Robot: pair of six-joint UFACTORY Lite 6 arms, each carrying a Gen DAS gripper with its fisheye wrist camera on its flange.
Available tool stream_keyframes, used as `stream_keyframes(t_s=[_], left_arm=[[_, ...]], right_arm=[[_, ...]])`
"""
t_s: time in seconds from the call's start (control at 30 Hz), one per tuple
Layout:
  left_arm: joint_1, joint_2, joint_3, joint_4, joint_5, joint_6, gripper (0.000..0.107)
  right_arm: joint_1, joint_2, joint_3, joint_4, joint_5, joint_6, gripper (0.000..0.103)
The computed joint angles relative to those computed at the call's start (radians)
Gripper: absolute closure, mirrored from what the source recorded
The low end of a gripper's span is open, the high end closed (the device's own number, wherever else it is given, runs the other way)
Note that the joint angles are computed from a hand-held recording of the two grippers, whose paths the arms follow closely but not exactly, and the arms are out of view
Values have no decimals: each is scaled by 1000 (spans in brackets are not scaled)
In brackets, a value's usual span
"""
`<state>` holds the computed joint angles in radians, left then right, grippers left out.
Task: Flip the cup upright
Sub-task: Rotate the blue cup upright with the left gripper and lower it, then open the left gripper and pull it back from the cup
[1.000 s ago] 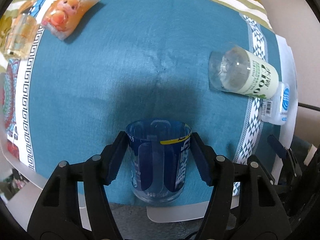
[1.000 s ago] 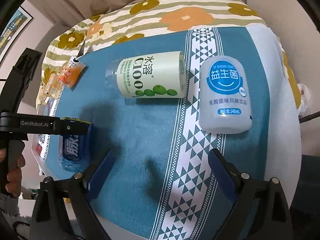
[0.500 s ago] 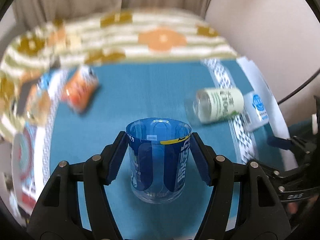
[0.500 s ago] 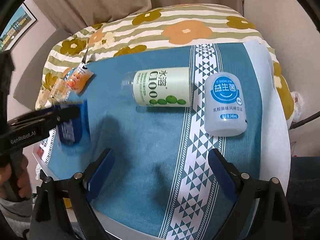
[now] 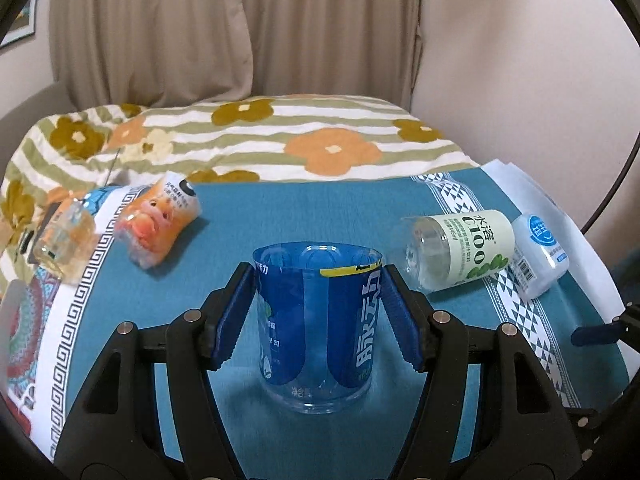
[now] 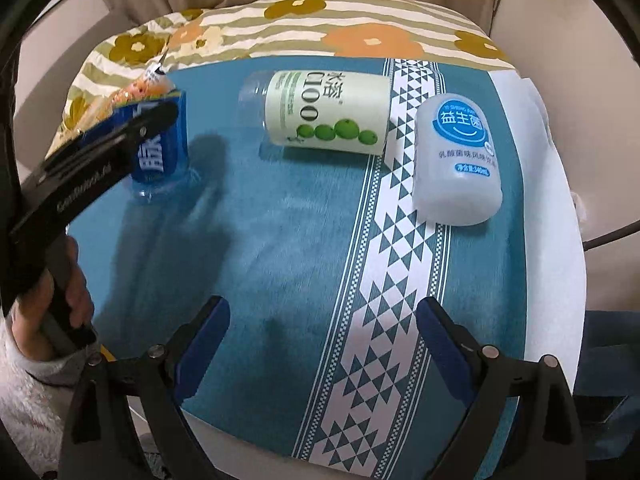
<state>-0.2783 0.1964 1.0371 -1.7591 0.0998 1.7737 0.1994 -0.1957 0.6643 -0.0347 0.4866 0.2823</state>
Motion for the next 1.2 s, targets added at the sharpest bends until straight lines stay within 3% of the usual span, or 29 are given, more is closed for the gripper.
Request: stream_keyframes(t_s=[0.13,0.23,0.53,0.77,0.87,0.93,0.97,1.07,1.2], left_arm=[[23,-54,-62,-77,22,69,38],[43,-107,-117,-16,41,18,38],[80,-224,-207,475,83,-438,38],[83,-237,-204,696,104,-642,38],[75,-215,-176,877,115,-814,35],[74,-191,-150,1004,139,-937,15],[73,-189,-149,1014,141,-948,13],[86,-210,-156,983,166,-908,12],[106,-257,-143,1075,234,-971,12]], right_arm=[[17,3,-1,-18,-10,20,10],[32,9,6,-29,-16,36,10],[57,23,28,-56,-25,82,10],[72,7,27,-70,-15,121,10],[80,-17,13,-75,-8,144,10],[83,-35,5,-78,-1,159,10],[86,-45,2,-80,3,168,10],[108,-77,-6,-119,24,231,10],[155,-139,-16,-188,61,361,10]])
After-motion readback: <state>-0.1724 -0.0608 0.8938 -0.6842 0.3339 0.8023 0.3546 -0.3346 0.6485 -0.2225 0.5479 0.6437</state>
